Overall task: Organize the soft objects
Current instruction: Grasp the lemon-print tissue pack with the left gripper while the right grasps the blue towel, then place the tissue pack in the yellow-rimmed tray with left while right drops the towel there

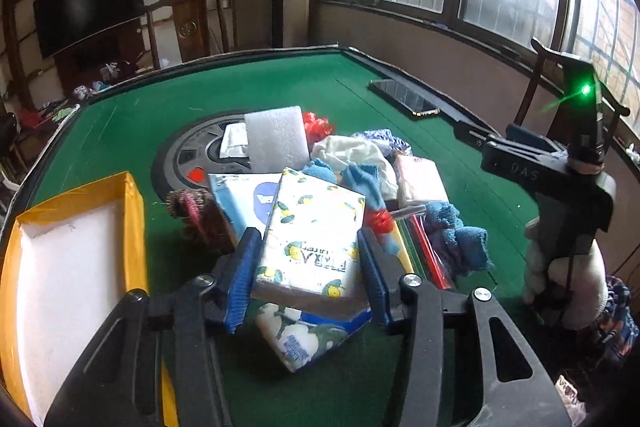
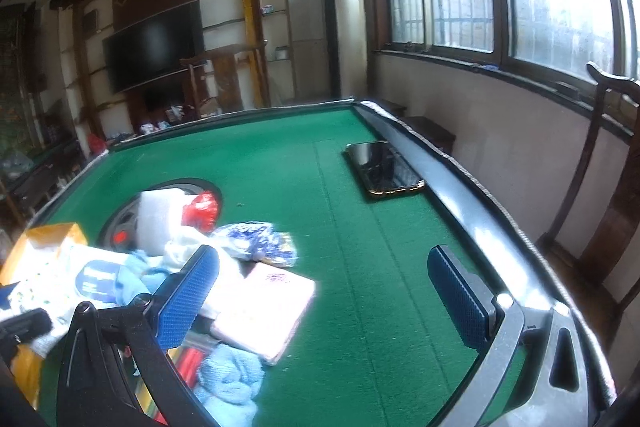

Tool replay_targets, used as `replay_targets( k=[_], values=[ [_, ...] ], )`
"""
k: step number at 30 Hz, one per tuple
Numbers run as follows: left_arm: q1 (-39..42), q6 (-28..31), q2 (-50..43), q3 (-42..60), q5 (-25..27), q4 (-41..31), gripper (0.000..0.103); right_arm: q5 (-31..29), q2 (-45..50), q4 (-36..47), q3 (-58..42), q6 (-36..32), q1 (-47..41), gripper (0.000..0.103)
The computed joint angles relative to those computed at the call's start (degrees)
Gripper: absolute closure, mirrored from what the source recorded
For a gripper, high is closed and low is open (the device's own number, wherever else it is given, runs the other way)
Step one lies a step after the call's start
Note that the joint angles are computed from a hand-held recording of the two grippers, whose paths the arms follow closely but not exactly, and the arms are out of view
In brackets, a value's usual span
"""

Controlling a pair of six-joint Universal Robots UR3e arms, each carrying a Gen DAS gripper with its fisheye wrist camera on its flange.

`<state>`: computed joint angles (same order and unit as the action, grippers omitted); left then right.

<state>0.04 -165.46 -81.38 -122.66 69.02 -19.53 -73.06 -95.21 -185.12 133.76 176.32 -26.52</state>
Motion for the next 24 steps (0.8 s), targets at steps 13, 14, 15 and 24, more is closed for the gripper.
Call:
replay_targets(
  k=[13, 14, 15, 24],
  values=[
    [21.97, 4.84, 19.63, -10.87, -14.05, -12.79, 0.056, 11.10, 1.54, 32.00, -15.91, -11.80, 12.35, 0.008],
    [23.28, 5.32, 20.33, -11.32, -14.63, -13.66, 0.056, 8.53, 3.65, 31.60, -17.23, -11.13, 15.16, 0.017],
    [24.83, 6.07, 21.69, -11.82, -15.43, -15.13, 0.056, 5.61, 6.19, 32.32, -19.60, -10.80, 17.67, 0.024],
    [40.38, 17.71, 32.38, -12.58, -24.21, -33.04, 0.056, 2.10, 13.60, 34.58, -23.66, -7.65, 20.34, 0.080]
  ],
)
